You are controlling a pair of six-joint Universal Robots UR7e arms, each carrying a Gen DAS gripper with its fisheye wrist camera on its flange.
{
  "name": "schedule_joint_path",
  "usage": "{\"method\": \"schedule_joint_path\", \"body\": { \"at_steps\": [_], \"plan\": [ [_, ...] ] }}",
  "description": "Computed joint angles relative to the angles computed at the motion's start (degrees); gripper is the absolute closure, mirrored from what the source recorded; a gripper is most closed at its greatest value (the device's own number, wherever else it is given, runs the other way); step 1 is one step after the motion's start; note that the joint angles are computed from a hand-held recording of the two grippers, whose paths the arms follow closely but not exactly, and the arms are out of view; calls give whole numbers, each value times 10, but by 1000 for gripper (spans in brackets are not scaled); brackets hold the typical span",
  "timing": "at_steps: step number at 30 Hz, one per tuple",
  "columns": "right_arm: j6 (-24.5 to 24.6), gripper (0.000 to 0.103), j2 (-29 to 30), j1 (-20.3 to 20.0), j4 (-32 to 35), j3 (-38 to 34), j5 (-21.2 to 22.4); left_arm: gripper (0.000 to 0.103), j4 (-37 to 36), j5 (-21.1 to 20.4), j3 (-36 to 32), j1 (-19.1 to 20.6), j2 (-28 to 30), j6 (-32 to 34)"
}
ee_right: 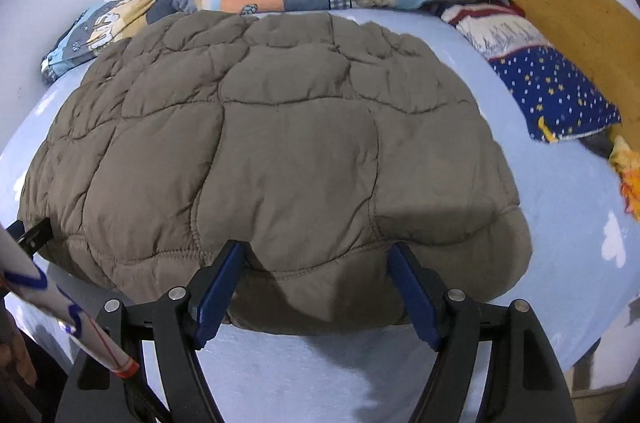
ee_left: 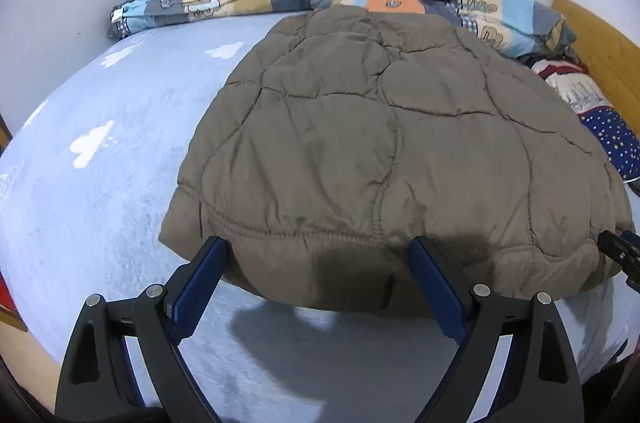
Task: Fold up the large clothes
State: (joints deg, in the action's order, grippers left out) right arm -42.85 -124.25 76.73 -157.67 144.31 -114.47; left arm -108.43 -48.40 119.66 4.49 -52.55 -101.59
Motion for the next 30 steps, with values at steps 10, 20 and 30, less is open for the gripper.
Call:
{"method": "schedule_joint_path", "body": {
  "at_steps": [10, 20, 30],
  "plan": [
    [-27, 21, -10, -7, -27, 23, 4, 11, -33, 8, 19, -1, -2, 14],
    [-60, 19, -85, -98, -45, 49, 125, 10, -35, 16, 23, -4, 3, 18],
    [2, 15, -33, -152, -127, 33, 125, 9, -19, 16, 10, 2, 14, 12]
  ]
}}
